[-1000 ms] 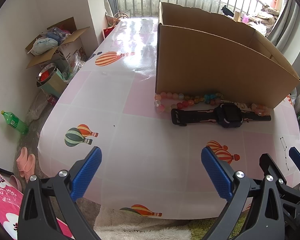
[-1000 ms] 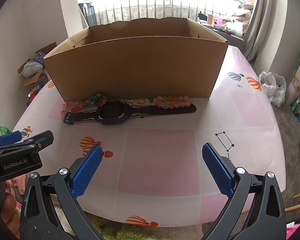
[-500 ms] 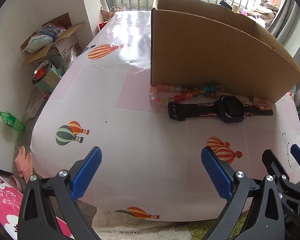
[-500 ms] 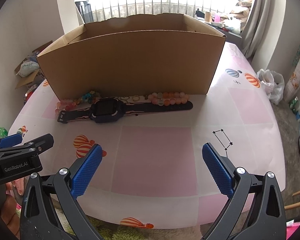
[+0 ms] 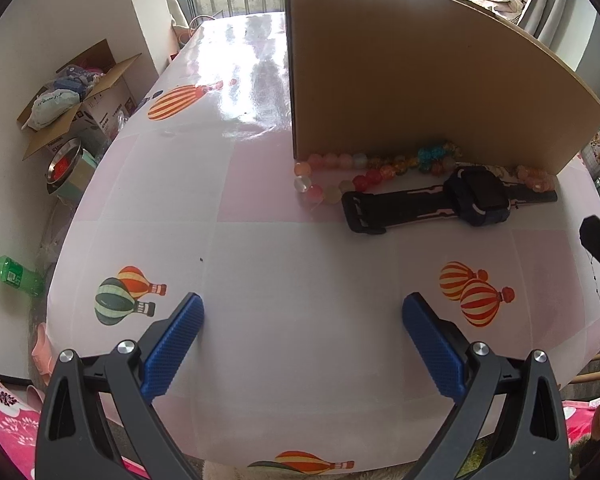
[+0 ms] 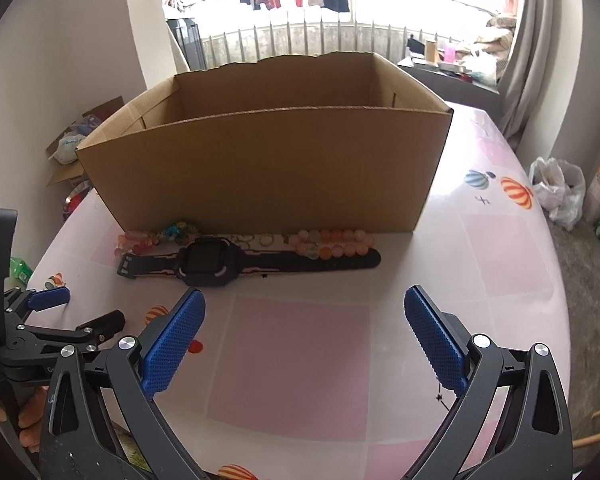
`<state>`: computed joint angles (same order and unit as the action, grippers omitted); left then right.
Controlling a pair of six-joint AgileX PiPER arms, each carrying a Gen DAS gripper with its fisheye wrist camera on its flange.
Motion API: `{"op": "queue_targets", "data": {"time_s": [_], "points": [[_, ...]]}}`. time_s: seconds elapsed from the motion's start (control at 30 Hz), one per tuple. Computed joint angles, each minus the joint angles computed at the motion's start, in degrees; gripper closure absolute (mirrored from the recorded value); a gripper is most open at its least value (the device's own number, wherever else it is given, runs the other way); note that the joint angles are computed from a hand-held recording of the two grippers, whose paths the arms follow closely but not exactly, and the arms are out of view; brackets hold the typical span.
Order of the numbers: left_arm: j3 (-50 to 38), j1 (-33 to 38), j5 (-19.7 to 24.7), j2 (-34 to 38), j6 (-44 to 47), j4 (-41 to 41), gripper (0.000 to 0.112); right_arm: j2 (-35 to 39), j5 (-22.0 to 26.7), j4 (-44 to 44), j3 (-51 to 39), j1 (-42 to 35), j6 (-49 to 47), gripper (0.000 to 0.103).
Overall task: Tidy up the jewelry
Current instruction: 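Move the right tool to the black smartwatch and close on its face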
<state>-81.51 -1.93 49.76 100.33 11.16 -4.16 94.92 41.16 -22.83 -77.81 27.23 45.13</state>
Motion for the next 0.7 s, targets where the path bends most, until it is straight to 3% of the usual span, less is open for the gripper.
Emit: {"op": "queue_targets", "data": {"time_s": [0.07, 0.13, 0.27, 0.43, 0.57, 0.7], "points": [[0.8, 0.7, -1.6, -0.2, 2.5, -1.9, 0.015, 1.3, -2.6, 8.9, -1.7, -2.1, -8.0, 0.012], [1.6, 1.6, -3.7, -0.2, 5.5, -4.0, 0.015, 4.8, -2.3, 18.0, -6.1, -4.2, -16.1, 0.023], [3.1, 1.6, -5.6, -0.9, 7.3, -4.7, 0.015, 11.9, 1.6, 28.3, -15.1, -6.3, -25.7, 0.040], [4.1, 2.2, -7.0, -1.3, 10.1, -6.7, 0.014, 17.4, 5.7, 30.5, -22.7, -6.0, -28.7, 0.053], [4.6, 3.3, -7.6, -1.8, 12.3, -9.1, 0.015, 19.9, 7.7, 30.2, -26.5, -6.1, -30.1, 0.057], [4.2, 6.2, -6.3, -2.1, 19.1, -18.0, 0.021, 22.7, 10.4, 30.0, -30.3, -5.8, -31.2, 0.059]]}}
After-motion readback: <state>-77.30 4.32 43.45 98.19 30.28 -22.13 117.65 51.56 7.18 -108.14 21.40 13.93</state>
